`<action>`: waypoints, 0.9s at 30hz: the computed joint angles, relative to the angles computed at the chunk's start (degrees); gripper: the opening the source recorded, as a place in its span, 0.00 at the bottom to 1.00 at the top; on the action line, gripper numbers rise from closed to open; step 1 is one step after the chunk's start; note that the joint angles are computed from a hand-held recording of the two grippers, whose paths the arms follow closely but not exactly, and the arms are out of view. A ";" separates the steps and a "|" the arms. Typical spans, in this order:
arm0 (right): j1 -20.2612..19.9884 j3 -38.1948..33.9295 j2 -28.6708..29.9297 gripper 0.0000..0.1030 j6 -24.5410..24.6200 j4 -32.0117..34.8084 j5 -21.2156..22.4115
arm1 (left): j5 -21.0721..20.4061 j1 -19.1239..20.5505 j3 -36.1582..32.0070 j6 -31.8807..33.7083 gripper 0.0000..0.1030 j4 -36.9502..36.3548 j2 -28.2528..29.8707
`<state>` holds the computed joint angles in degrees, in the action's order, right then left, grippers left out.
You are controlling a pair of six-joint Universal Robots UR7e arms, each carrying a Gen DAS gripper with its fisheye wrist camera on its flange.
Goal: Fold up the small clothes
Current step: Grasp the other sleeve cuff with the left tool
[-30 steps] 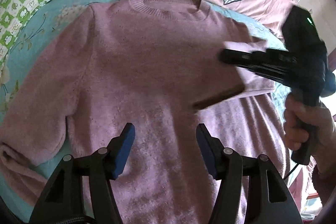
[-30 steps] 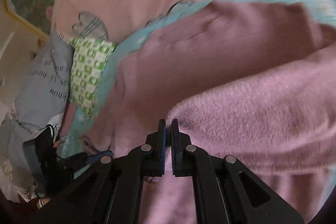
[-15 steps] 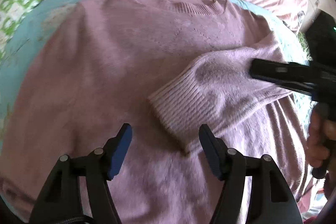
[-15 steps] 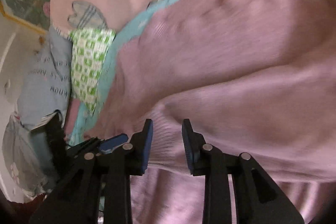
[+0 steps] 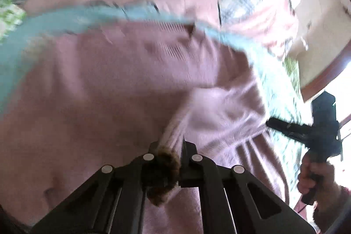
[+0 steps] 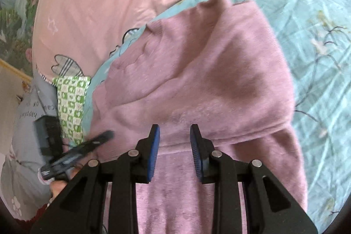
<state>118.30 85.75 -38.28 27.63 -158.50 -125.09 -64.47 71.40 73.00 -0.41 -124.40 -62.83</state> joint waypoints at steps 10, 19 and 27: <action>-1.28 -1.06 -0.66 0.37 -0.04 2.26 -5.98 | 4.16 4.24 1.96 -6.56 0.03 2.22 -4.64; -4.99 -11.55 4.15 0.45 -6.83 4.39 -7.17 | 5.42 5.40 4.34 -10.05 0.03 2.00 -6.01; -5.99 -18.27 6.70 0.07 -14.73 7.52 -10.41 | 4.50 4.16 3.69 -7.64 0.03 2.01 -4.05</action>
